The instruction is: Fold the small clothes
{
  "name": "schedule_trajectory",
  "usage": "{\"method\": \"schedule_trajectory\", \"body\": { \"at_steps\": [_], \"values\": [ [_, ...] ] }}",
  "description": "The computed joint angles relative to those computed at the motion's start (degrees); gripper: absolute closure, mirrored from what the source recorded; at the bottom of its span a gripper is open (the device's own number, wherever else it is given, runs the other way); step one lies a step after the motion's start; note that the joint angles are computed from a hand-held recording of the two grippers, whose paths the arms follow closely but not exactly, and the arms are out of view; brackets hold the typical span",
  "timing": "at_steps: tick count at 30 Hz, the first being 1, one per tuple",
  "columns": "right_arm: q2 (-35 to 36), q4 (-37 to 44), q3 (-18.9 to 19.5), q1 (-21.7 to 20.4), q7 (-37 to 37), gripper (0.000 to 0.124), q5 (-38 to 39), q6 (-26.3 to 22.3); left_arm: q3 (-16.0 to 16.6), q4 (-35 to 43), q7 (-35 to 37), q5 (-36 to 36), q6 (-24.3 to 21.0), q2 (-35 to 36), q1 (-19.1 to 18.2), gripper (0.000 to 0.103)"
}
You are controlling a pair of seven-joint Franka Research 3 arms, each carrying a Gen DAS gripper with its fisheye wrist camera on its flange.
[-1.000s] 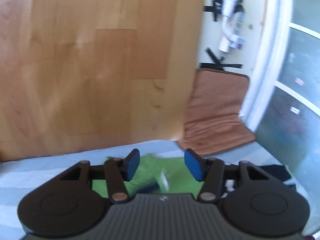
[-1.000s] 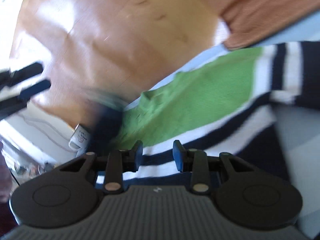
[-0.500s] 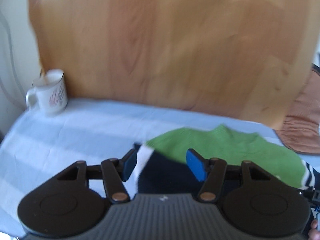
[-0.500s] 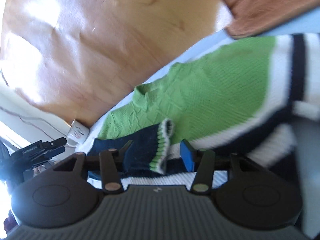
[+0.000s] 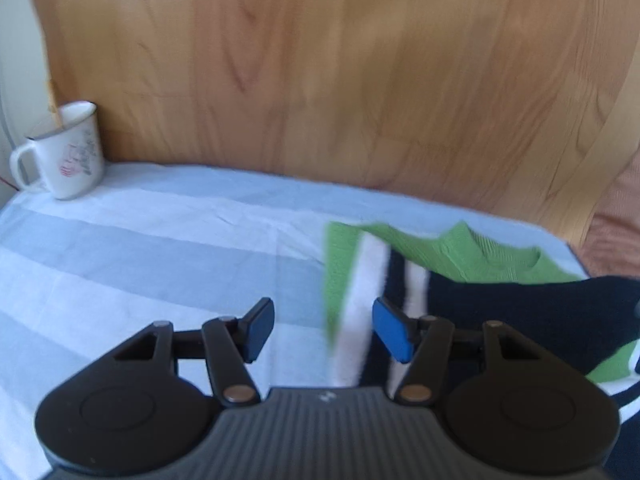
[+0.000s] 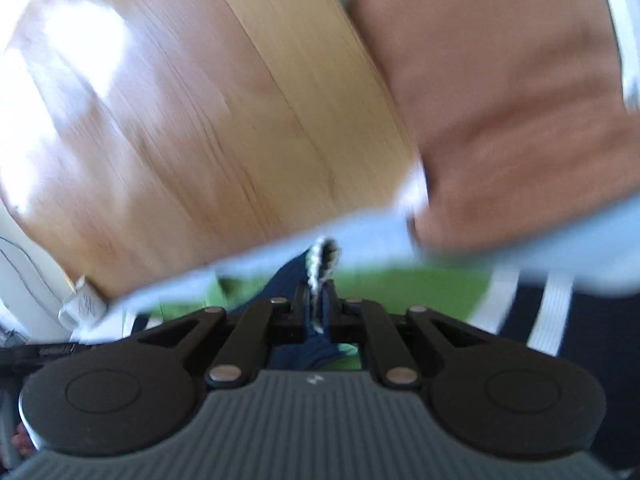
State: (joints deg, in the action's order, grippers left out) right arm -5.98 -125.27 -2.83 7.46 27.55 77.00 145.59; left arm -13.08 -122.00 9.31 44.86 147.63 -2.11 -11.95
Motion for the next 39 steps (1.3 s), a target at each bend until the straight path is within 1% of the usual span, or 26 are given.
{"method": "schedule_trajectory", "body": {
  "at_steps": [1,3,4,5,6,7,8,9,10,12,13,14,15,16,17,18,20,23,25,26,30,31,33,37,38,39],
  "values": [
    [0.3,-0.5,0.2,0.1,-0.5,0.112,-0.5,0.4,0.0,0.9,0.9,-0.7,0.3,1.4,-0.1,0.048],
    [0.2,-1.5,0.2,0.4,-5.5,0.111,2.9,0.8,-0.2,3.4,2.2,-0.8,-2.0,4.4,-0.9,0.051],
    [0.2,-1.6,0.2,0.3,-5.8,0.111,3.1,0.9,-0.1,4.4,1.5,0.8,-3.3,5.5,-1.4,0.060],
    [0.2,-1.5,0.1,0.2,-5.5,0.110,3.0,0.6,0.3,4.5,-0.3,3.2,-3.0,5.7,-1.9,0.068],
    [0.3,-1.2,0.1,0.2,-4.9,0.110,2.9,0.4,0.5,5.1,-0.7,4.0,-4.2,5.8,-2.3,0.091],
    [-0.1,-1.3,0.2,0.2,-4.6,0.110,3.4,0.5,1.3,5.8,-1.3,4.5,-6.7,5.7,-3.5,0.093],
    [-0.4,-1.3,0.0,0.2,-5.3,0.107,4.7,0.1,0.9,5.0,-3.5,5.5,-6.0,4.6,-2.7,0.093],
    [-0.8,-1.5,-0.3,0.1,-6.9,0.107,6.4,-0.3,1.4,3.1,-6.1,6.5,-3.4,3.3,-2.2,0.093],
    [-1.4,-1.7,-0.3,0.2,-8.9,0.107,8.3,-0.2,1.6,1.7,-7.6,6.6,-1.8,2.2,-1.7,0.093],
    [-1.1,-1.4,0.7,0.8,-10.4,0.105,9.3,3.5,1.6,0.5,-7.6,5.5,-0.7,1.7,-0.9,0.093],
    [-0.2,-0.4,1.5,1.3,-8.1,0.101,7.2,6.1,1.3,0.9,-6.2,4.3,-1.4,2.4,-0.8,0.093],
    [0.5,-0.1,1.8,1.4,-6.0,0.091,4.9,7.7,1.0,2.1,-4.0,2.9,-2.9,3.9,-0.9,0.092],
    [1.3,0.1,2.2,1.7,-4.5,0.088,2.9,10.0,0.7,3.1,-4.4,4.5,-5.2,4.8,-1.4,0.085],
    [1.8,0.0,2.6,1.9,-3.4,0.088,1.0,12.9,0.3,4.4,-5.1,6.6,-9.2,5.5,-2.4,0.072],
    [1.8,-0.3,2.4,2.0,-3.3,0.088,0.9,13.8,0.0,5.7,-4.6,7.0,-12.8,6.2,-3.2,0.067],
    [1.3,-0.8,1.9,1.8,-3.2,0.088,1.5,13.0,0.0,5.8,-4.8,7.1,-13.9,6.1,-3.7,0.064],
    [-1.0,-2.4,0.5,1.1,-4.4,0.088,3.4,11.1,0.2,4.1,-5.8,6.4,-12.9,4.0,-3.8,0.065],
    [-5.7,-5.6,-2.3,-0.5,-8.8,0.088,8.8,8.3,-0.7,1.4,-12.0,9.7,-13.4,0.1,-4.1,0.067],
    [-8.5,-7.7,-4.3,-2.3,-8.0,0.086,9.9,7.1,-1.4,0.1,-15.0,12.0,-11.8,-1.9,-3.9,0.067],
    [-9.6,-8.7,-5.4,-3.3,-6.6,0.085,9.7,6.0,-1.6,0.3,-15.4,12.9,-10.0,-1.8,-3.7,0.067],
    [-13.4,-12.8,-10.5,-8.4,3.3,0.085,6.6,0.2,-2.2,3.3,-14.2,15.8,-2.4,1.6,-3.8,0.064],
    [-14.3,-14.0,-11.4,-9.8,5.7,0.085,5.9,-0.4,-2.2,4.4,-14.1,16.8,-1.1,3.0,-4.1,0.063],
    [-16.0,-16.1,-11.9,-12.1,9.2,0.085,5.2,1.7,-1.9,6.2,-13.9,18.8,1.1,5.8,-5.0,0.063],
    [-17.5,-18.8,-11.0,-14.2,14.0,0.084,6.9,11.3,-1.1,8.0,-12.5,17.1,3.7,10.5,-6.4,0.063],
    [-17.4,-19.0,-11.3,-14.4,15.9,0.083,6.9,12.1,0.1,8.0,-15.1,21.1,2.5,10.7,-8.3,0.062],
    [-16.9,-19.0,-11.8,-14.4,17.2,0.083,7.0,12.0,0.3,8.3,-14.5,22.7,0.9,11.2,-9.2,0.062]
  ]
}}
